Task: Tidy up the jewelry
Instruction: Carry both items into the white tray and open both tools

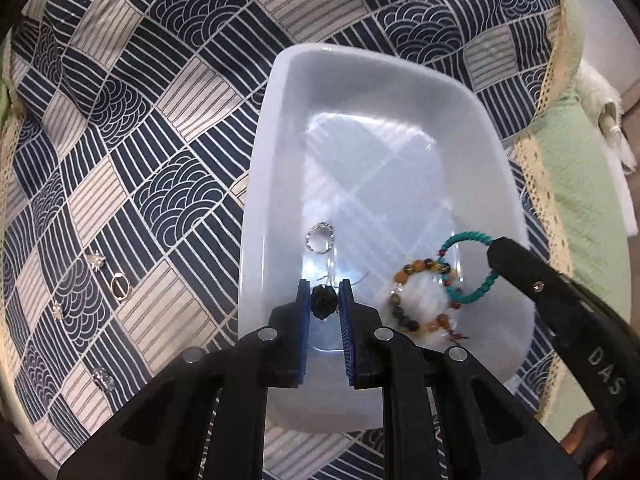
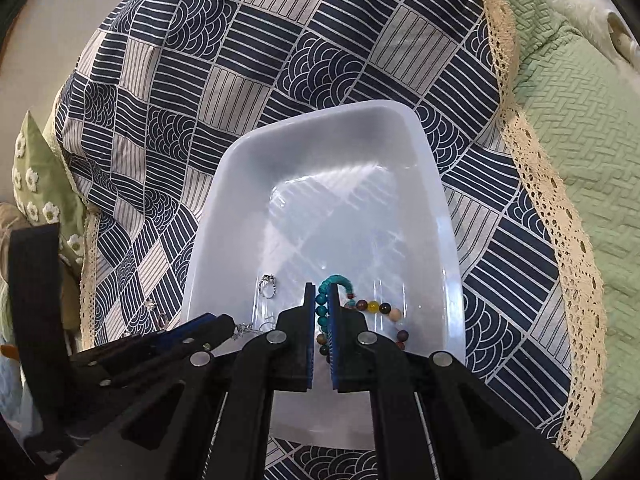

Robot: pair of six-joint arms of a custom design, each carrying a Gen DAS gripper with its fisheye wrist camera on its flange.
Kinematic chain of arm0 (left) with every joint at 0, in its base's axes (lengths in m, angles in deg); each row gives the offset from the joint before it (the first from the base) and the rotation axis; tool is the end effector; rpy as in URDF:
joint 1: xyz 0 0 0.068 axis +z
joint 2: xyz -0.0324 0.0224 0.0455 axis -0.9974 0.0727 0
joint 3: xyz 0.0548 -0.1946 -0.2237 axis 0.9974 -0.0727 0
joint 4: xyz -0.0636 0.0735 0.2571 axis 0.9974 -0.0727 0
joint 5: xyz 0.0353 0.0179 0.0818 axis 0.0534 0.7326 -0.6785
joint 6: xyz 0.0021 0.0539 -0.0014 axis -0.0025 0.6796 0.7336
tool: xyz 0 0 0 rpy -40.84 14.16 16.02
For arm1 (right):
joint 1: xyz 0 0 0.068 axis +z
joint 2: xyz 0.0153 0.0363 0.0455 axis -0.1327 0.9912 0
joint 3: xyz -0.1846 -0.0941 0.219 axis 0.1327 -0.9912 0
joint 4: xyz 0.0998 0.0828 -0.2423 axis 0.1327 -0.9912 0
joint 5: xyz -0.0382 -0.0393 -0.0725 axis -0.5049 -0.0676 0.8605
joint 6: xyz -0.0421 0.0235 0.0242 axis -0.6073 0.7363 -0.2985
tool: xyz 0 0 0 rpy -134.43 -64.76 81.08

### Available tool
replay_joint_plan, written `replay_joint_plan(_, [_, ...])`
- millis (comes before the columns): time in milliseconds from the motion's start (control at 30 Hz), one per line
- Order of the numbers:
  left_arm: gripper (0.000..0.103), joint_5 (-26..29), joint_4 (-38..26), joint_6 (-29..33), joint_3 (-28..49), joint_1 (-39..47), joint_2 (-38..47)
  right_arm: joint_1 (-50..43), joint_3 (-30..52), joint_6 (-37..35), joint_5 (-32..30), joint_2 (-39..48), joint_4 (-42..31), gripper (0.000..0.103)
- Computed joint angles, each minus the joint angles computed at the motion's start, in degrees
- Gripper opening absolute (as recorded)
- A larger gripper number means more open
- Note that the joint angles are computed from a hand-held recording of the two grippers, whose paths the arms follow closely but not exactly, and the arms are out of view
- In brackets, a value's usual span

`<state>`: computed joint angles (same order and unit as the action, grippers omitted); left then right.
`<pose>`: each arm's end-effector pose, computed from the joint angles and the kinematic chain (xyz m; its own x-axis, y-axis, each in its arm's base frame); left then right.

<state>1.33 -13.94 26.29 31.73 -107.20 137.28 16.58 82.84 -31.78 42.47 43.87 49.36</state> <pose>0.2523 -0.0976 0.1674 -0.9113 -0.3246 -0.2534 -0.2876 0.9421 -0.1726 0.2901 0.1384 0.1922 -0.8851 -0.1663 -0.4346 -0.3071 0.9104 0.2771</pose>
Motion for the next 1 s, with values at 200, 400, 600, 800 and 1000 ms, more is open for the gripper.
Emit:
replay_joint_plan(200, [0.021, 1.93, 0.32, 1.13, -1.46, 0.66, -1.20, 0.41, -0.23, 0.59, -0.12, 1.19, 1.41, 0.007])
replay_joint_plan(400, [0.033, 3.91, -1.16, 1.35, -3.75, 2.36, -7.83, 0.44, 1.44, 1.05, -1.98, 3.85, 2.54, 0.007])
replay_joint_plan(600, [0.047, 0.83, -3.89, 1.89, -4.77, 1.88, -13.87, 2.20, 3.51, 1.26, 1.00, 7.44, 3.29, 0.007])
replay_joint_plan(800, [0.048, 1.45, -4.45, 2.11, -5.87, 3.75, -16.20, 2.31, 4.14, 2.01, 3.88, 8.96, 3.24, 0.016])
replay_joint_plan(1000, [0.048, 4.16, -5.35, 2.62, -6.55, 9.93, -19.01, 1.18, 2.26, 3.62, 2.82, 4.33, 3.95, 0.059])
